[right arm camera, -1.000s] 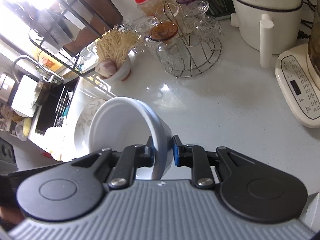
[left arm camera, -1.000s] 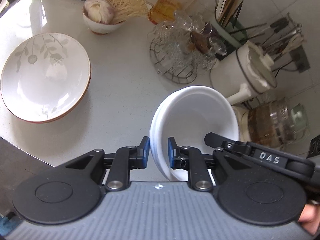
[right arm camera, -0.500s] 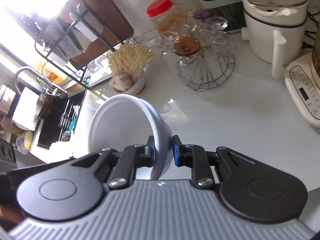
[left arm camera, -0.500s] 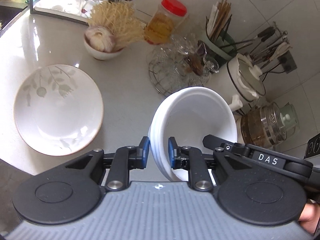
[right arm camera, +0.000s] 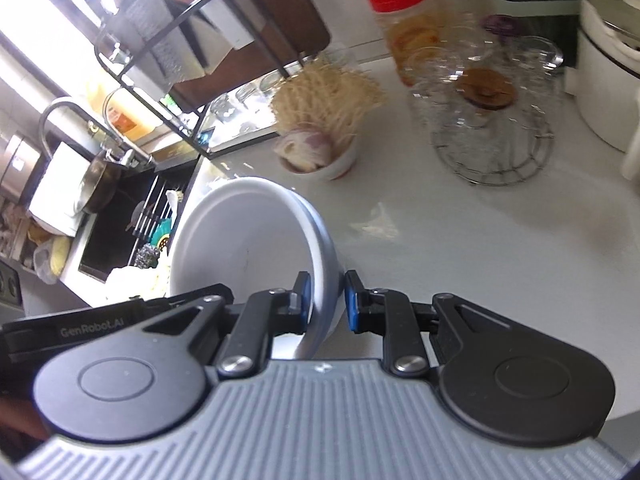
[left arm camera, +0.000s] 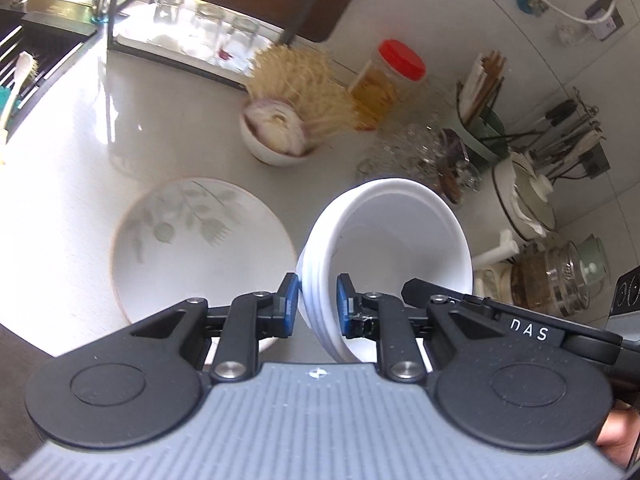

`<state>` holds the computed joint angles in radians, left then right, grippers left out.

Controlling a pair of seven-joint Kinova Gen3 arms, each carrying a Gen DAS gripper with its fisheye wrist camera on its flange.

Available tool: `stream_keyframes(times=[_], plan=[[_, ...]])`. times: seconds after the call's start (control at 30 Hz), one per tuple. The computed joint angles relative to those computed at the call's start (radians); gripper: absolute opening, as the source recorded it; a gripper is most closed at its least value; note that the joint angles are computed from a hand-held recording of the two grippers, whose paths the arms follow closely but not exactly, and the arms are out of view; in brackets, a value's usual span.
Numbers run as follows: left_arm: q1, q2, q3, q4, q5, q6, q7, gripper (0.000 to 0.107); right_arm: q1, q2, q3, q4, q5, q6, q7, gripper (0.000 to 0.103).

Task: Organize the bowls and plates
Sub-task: 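Carry the ceramic bowl with both grippers over the stacked leaf-pattern bowls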

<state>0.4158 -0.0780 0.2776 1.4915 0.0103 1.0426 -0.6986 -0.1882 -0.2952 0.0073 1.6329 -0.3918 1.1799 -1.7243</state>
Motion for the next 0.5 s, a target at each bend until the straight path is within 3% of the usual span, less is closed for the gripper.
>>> stream_keyframes(times=[0.5], plan=[[-0.115,-0.042,-0.102,0.152,0.172,-0.042,-0.2,0.023,-0.069,0.128,-0.118,-0.005,0.072,-0.066,-0.138,0.021]])
